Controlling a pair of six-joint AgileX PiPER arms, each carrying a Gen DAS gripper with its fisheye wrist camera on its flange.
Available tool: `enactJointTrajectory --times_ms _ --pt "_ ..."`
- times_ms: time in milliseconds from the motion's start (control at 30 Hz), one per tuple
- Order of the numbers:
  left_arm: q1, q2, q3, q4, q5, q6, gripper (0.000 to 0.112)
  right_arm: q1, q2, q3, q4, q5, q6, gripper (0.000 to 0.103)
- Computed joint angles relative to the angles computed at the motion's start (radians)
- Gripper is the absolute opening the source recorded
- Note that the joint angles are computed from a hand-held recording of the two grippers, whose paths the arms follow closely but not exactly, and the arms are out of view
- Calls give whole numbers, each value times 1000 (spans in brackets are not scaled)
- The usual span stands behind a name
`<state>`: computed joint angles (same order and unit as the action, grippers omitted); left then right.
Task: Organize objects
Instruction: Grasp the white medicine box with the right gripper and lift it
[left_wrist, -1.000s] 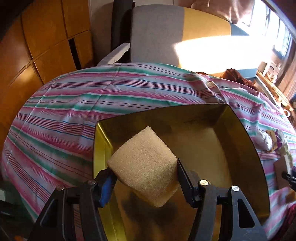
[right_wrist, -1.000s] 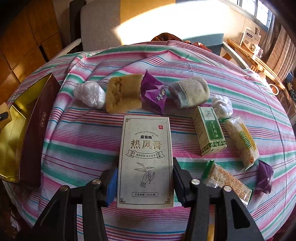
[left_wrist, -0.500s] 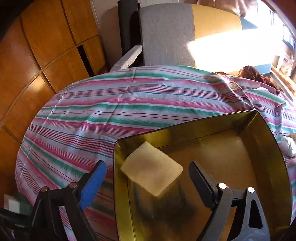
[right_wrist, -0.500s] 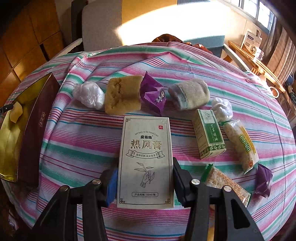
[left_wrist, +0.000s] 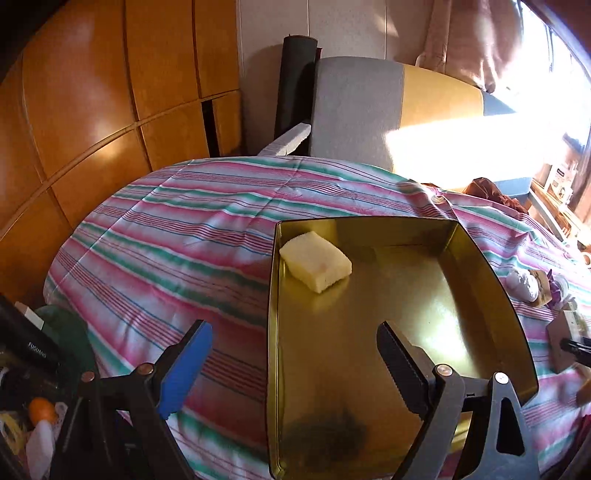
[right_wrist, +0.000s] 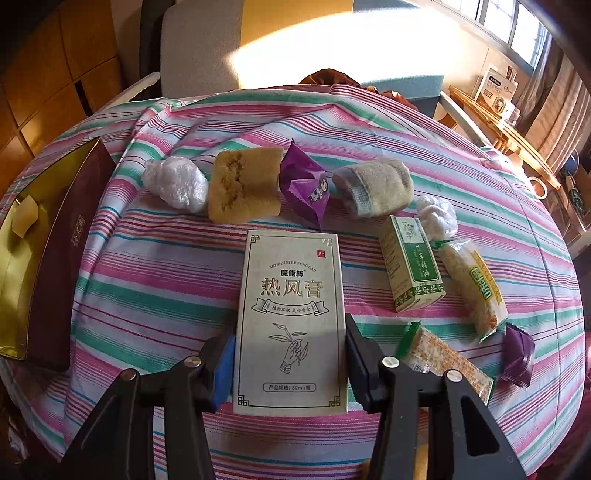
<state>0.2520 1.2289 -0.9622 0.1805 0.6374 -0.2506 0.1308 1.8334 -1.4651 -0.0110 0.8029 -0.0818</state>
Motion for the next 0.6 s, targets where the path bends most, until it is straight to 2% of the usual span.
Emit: enactJointTrajectory --times_ms 200,433,600 --pt "-82 -145 108 109 26 -155 91 12 -9 23 -33 -21 44 51" --pt "-132 -206 159 127 54 -183 91 30 -13 28 -78 -21 108 51" --pt "-124 -221 173 90 51 -152 91 50 -22 33 -79 -5 125 51"
